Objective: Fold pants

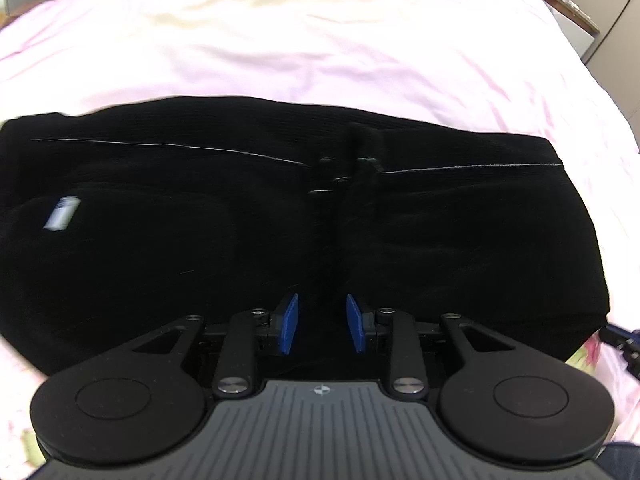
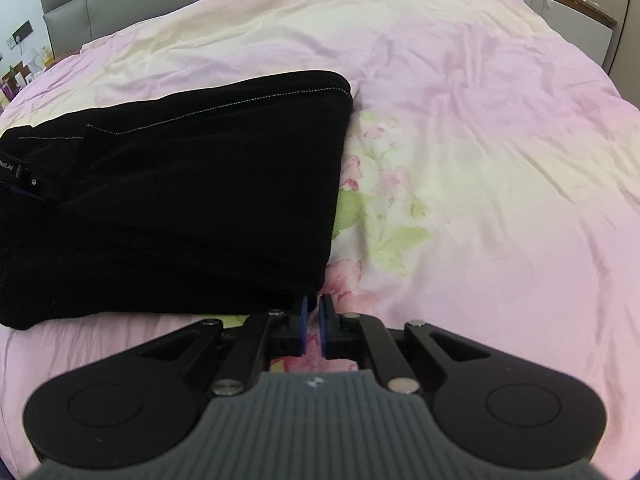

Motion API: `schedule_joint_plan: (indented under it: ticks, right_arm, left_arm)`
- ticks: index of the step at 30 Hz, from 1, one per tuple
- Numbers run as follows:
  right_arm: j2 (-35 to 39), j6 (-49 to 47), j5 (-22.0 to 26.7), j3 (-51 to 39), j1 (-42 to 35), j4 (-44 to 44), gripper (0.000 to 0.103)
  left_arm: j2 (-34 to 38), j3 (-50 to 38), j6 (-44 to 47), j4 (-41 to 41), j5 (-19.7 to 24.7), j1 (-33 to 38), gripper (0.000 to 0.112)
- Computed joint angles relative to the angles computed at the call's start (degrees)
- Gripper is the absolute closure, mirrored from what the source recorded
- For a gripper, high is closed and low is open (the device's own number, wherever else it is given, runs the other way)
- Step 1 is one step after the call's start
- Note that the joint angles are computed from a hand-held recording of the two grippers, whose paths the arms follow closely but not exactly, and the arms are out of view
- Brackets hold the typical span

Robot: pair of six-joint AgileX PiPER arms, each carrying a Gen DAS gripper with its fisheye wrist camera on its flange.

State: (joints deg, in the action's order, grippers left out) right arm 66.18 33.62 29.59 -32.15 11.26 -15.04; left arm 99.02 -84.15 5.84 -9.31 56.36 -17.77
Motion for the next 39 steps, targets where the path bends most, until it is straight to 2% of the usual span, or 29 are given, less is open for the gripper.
schedule_joint_plan:
  ticks: [2,4,6,8,9,10,12,18,22,25,31,36,39]
  right_arm:
    - [-1.0,3.9,4.8,-1.2,2.6,-5.4,0.102]
    - [-2.7,3.7,7.7,-1.8,3.4,-6.2,0.1]
    - [-4.6,-0.4,8.7,-2.6,2.5,-3.6,0.1]
    - [-5.2,-2.4,9.9,-4.2,4.2,-3.9,0.094]
    - [-4.8,-3.3,10.3,-5.4,5.3,-4.3,0.086]
    - [-4.3,-4.3,10.5,-6.5,6.3,-4.4,0.083]
    - [-1.7,-5.9,11.1,-10.1,8.8,-5.4,0.082]
    - [9.6,-14.9,10.8,-22.7,12.9,-2.9,0.069]
    - [18.7,-23.0,9.7,-31.3,13.9,-0.2,0.067]
    - [26.0,-34.7,9.6,-39.1,12.6,7.2,0.067]
    - [43.3,-52.8,18.2,-61.1,11.4,15.7,0.067]
    - [59.4,-61.8,30.7,-84.5,12.2,17.4,0.067]
    - [69.0,-63.9,39.2,-99.3,12.6,17.5,0.066]
  left_arm:
    - [-3.8,3.0,2.1,-1.8,-0.6,3.1,0.077]
    - [-7.0,5.1,4.3,-4.7,-0.6,7.7,0.065]
    - [-9.4,6.5,5.7,-7.4,-1.2,12.2,0.054]
    - [-10.9,7.2,8.1,-10.7,-0.8,18.0,0.048]
    - [-11.3,7.3,9.0,-11.9,-0.5,20.9,0.046]
    - [-11.3,7.3,9.9,-13.2,-0.2,23.6,0.044]
    - [-10.4,6.2,11.1,-15.2,0.7,29.0,0.04]
    - [-3.9,5.3,14.5,-27.0,0.8,42.8,0.035]
    - [1.3,7.3,15.7,-34.9,-2.7,47.7,0.035]
    - [5.3,7.5,17.8,-41.6,-3.6,50.4,0.035]
    - [12.7,5.1,24.2,-52.0,-3.6,51.3,0.029]
    - [18.2,0.4,25.7,-55.0,-1.2,50.7,0.029]
    - [19.5,0.1,27.0,-56.3,-1.7,50.1,0.036]
